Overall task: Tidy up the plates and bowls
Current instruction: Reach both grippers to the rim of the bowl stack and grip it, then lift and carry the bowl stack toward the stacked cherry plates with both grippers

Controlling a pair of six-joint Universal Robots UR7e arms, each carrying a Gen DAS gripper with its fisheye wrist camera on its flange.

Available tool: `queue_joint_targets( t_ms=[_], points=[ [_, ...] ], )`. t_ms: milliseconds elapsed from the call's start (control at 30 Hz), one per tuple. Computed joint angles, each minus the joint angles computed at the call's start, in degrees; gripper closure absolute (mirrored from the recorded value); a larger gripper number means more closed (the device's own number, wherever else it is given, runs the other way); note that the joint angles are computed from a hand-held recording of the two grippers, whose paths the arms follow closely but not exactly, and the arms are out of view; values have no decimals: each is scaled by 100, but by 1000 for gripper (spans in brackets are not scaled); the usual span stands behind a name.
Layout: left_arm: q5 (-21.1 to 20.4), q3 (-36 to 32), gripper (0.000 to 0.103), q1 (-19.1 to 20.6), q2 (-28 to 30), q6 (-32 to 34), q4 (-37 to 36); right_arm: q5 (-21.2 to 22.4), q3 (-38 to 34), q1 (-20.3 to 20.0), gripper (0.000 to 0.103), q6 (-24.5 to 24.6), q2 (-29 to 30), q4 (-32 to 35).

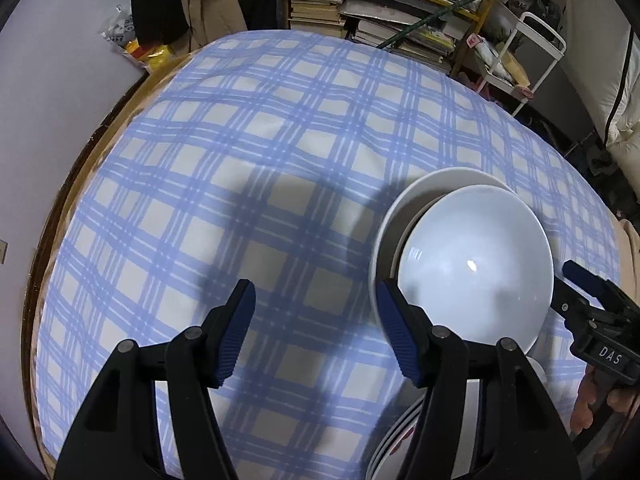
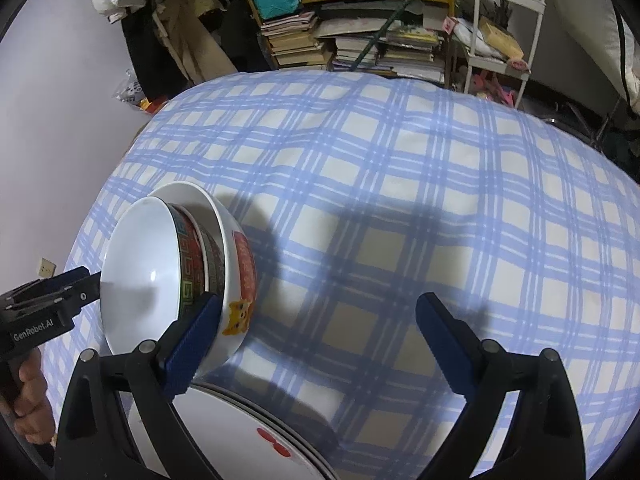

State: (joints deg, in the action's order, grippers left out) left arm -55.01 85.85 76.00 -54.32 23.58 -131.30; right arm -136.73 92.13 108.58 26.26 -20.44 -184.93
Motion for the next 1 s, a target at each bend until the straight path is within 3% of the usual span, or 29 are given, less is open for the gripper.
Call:
queue_joint_targets(
  t_ms=[167, 233, 333, 433, 600, 733, 1000],
  points=[
    [-225, -173, 66, 17, 85, -96, 360, 148, -40, 11, 25, 127, -22, 125],
    [-246, -91, 73, -25, 68, 20, 292, 116, -125, 61, 45, 46, -7, 269],
    [-394, -94, 91, -45, 66, 37, 406, 263, -195, 84, 66, 70, -34, 493],
    [-411, -60, 94, -72, 63, 111, 394, 556, -194, 27, 83, 235, -93, 619],
    [-285, -41, 94, -104, 86, -25, 386, 1017, -247, -98, 94, 581, -197, 993],
    [-165, 6, 94, -129, 91, -37, 314, 1193, -303, -153, 94, 853, -267, 1335],
    [-45, 54, 94, -161, 93, -115, 286, 1272, -226, -175, 94, 967, -301, 1324]
  ],
)
